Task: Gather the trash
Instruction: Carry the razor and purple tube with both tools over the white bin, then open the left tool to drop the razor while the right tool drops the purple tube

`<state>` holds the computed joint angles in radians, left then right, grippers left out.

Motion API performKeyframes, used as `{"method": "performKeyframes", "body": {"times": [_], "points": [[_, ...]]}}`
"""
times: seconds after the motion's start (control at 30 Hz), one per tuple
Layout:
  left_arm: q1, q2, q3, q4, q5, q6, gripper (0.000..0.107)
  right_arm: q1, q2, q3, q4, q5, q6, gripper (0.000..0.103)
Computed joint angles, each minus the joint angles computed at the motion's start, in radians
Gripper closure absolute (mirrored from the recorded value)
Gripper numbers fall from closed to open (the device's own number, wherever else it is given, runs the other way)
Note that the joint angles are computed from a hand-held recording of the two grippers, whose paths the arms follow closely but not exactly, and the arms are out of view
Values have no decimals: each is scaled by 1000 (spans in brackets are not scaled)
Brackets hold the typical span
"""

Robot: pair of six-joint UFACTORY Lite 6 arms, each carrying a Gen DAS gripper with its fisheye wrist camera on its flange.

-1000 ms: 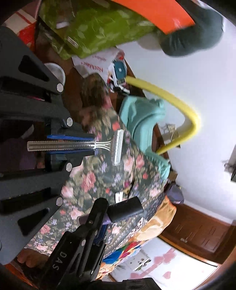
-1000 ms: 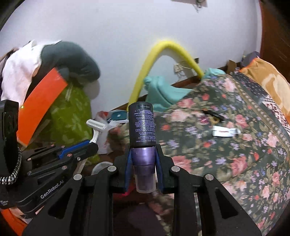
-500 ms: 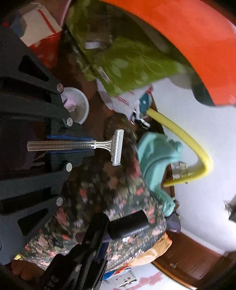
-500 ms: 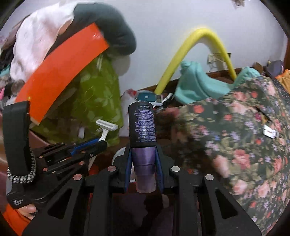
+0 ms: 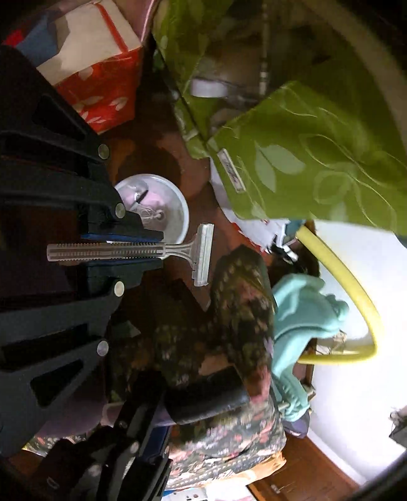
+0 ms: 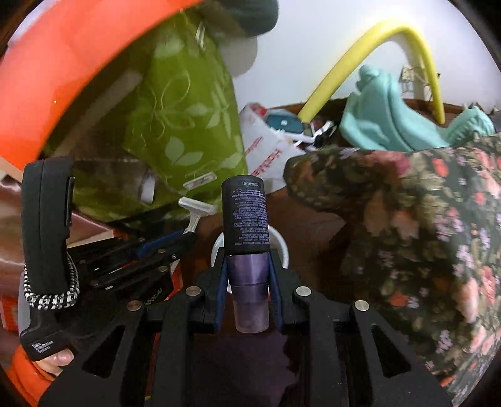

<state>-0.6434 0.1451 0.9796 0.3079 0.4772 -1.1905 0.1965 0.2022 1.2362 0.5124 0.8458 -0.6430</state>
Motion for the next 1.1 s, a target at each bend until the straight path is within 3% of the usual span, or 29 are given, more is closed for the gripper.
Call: {"method": "performKeyframes", "body": {"times": [0.5, 0.6, 0.67, 0.77, 1.1], "points": [[193, 126, -76, -338, -145, 412, 99, 122, 358, 223, 27, 23, 73, 80], [203, 156, -60, -296, -140, 370, 99, 126, 408, 274, 4, 34, 112, 70], [220, 181, -58, -369, -147, 447, 97, 127, 424, 295, -12, 32, 129, 61], [228, 202, -63, -425, -151, 506, 95, 118, 418, 296, -24, 32, 124, 61], [183, 160, -39, -368, -105, 435, 87, 55, 319, 230, -14, 39, 81, 61]]}}
